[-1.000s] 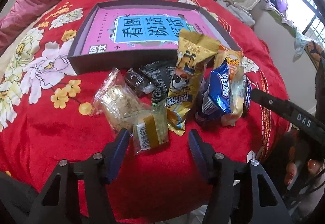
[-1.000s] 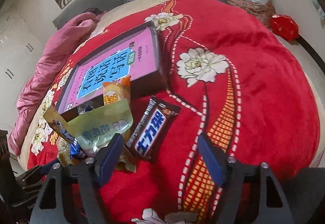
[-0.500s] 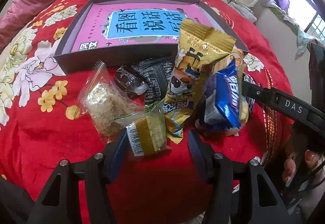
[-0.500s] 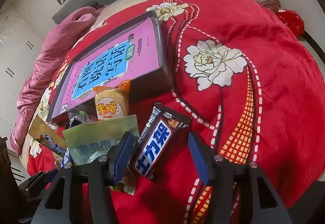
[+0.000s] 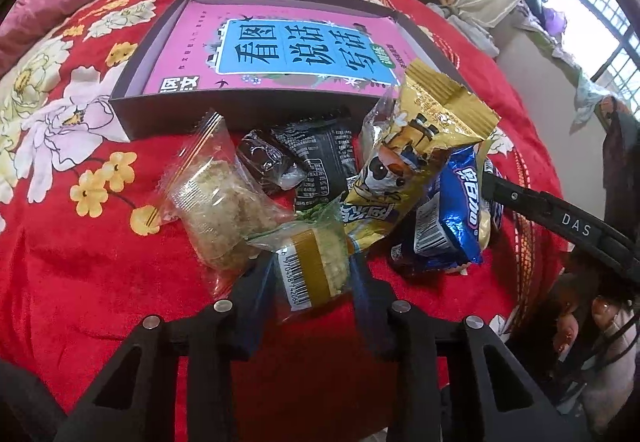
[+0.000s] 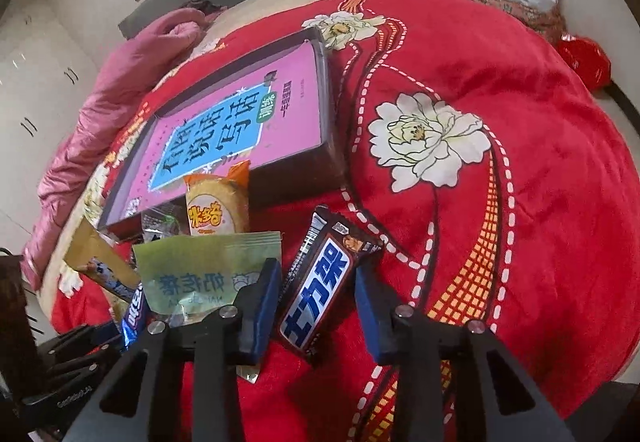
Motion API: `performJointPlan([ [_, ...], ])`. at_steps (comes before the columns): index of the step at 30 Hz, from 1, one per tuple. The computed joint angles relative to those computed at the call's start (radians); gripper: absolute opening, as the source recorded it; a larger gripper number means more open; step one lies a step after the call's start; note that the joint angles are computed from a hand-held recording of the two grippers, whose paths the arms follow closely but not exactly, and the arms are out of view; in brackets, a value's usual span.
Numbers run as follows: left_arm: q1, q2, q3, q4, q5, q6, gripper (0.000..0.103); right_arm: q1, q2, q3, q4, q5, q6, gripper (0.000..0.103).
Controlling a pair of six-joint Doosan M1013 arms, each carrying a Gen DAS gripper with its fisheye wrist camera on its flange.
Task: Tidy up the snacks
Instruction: 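Grasp the square pastry packet with the left tool while the right grasps the dark blue chocolate bar, then lift both held snacks and carry them over the pink tray box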
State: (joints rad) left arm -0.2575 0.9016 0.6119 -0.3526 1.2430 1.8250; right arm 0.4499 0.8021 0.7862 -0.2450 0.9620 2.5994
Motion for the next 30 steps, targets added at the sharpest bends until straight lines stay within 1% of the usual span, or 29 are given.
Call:
performJointPlan([
  [6,0.01,-0.002,0.003,-0.044,0.004,0.022,0.038,0.005,-0.017,0.023,-0.039,-0.012,0.032,0.036],
  [11,0.015,-0.011,0.012,-0.057,-0.003,0.045,0.038,0.015,-0.022,0.029,-0.099,-0.005,0.055,0.034],
  [15,0.018,-0.009,0.008,-0.062,0.011,0.045,0.037,0.019,-0.027,0.033,-0.131,-0.017,0.063,0.033],
  [17,0.019,-0.014,0.014,-0.063,0.009,0.05,0.037,0.019,-0.028,0.036,-0.133,-0.022,0.061,0.029],
  [21,0.023,-0.026,0.029,-0.08,-0.003,0.068,0.037,0.015,-0.027,0.036,-0.11,-0.024,0.05,0.027],
  [25,0.023,-0.044,0.052,-0.079,-0.024,0.085,0.037,0.009,0.001,-0.006,-0.059,0.04,0.006,0.027],
  [27,0.023,-0.054,0.064,-0.078,-0.037,0.096,0.037,0.009,0.018,-0.034,-0.04,0.066,-0.025,0.029],
  [30,0.025,-0.058,0.067,-0.084,-0.039,0.097,0.037,0.012,0.057,-0.1,-0.04,0.131,-0.068,0.033],
])
